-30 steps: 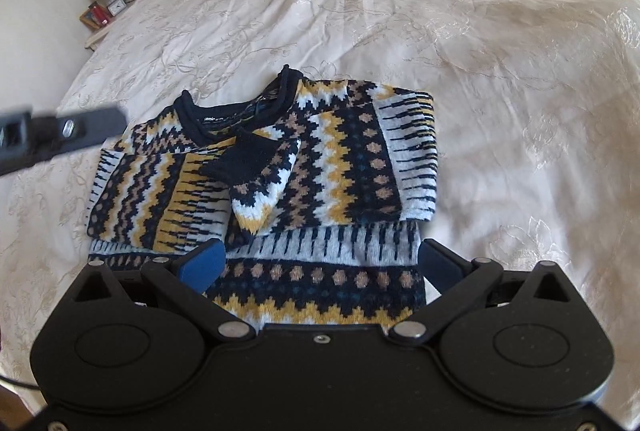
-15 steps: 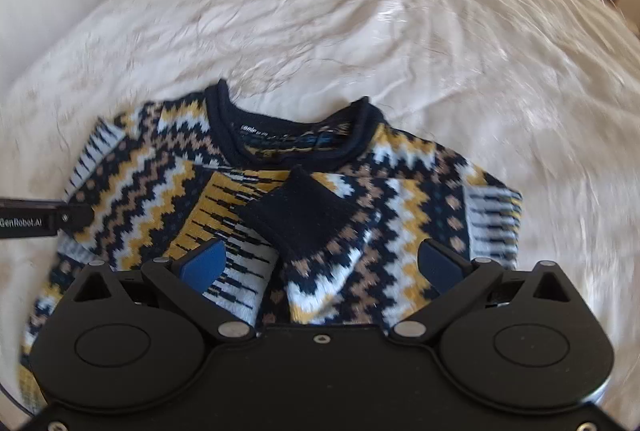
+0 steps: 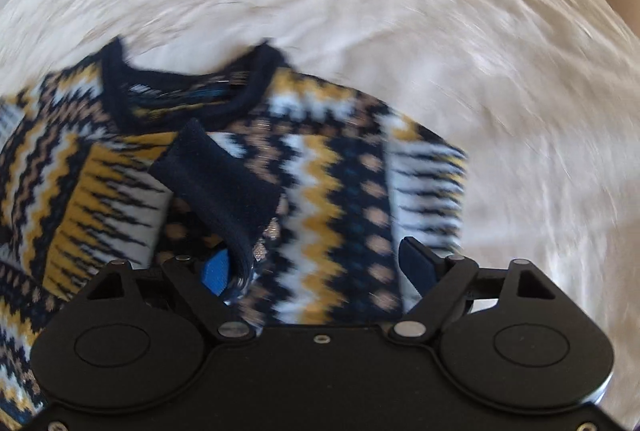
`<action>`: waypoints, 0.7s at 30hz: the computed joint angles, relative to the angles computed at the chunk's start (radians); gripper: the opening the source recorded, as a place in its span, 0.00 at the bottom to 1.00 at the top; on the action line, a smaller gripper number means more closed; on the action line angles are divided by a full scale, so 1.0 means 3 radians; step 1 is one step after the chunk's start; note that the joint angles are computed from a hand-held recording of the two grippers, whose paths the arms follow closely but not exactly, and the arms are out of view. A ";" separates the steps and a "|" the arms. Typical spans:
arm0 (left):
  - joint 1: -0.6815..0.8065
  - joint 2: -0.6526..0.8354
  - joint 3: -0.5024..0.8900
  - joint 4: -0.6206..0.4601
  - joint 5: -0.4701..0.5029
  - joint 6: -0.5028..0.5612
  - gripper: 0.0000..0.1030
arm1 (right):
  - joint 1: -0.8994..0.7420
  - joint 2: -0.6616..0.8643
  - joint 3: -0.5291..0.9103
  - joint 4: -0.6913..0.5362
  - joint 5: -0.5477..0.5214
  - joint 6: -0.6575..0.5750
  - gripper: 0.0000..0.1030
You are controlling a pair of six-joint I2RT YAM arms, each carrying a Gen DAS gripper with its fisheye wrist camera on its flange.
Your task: Fold small clothes
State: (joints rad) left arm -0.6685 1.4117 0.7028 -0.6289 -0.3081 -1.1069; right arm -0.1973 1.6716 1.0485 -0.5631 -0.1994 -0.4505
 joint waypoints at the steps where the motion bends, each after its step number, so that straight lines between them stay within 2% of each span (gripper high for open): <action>1: -0.0005 0.0005 -0.0001 0.0000 -0.0008 -0.0004 0.38 | -0.0117 0.0006 0.0033 -0.0054 -0.0091 -0.0017 0.82; 6: -0.0030 0.0048 0.0040 -0.0039 -0.0028 -0.0028 0.38 | -0.0534 0.0071 0.0179 -0.0322 -0.0537 -0.0151 0.80; 9: -0.0046 0.0052 0.0075 -0.0093 -0.0038 -0.0038 0.38 | -0.0582 0.0145 0.0252 -0.0438 -0.0663 -0.0204 0.78; 14: -0.0162 -0.0030 0.0117 -0.0242 -0.0143 -0.0144 0.38 | -0.0510 0.0255 0.0246 -0.0386 -0.0703 -0.0174 0.74; 19: -0.0326 -0.0172 0.0124 -0.0418 -0.0282 -0.0289 0.38 | -0.0533 0.0426 0.0362 -0.0426 -0.0812 -0.0067 0.61; 21: -0.0364 -0.0222 0.0123 -0.0461 -0.0329 -0.0323 0.38 | -0.0524 0.0433 0.0372 -0.0415 -0.0807 -0.0022 0.51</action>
State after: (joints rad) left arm -0.7778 1.3452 0.7398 -0.7672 -0.4066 -1.2038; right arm -0.3545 1.8015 1.1601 -0.6876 -0.4416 -0.4572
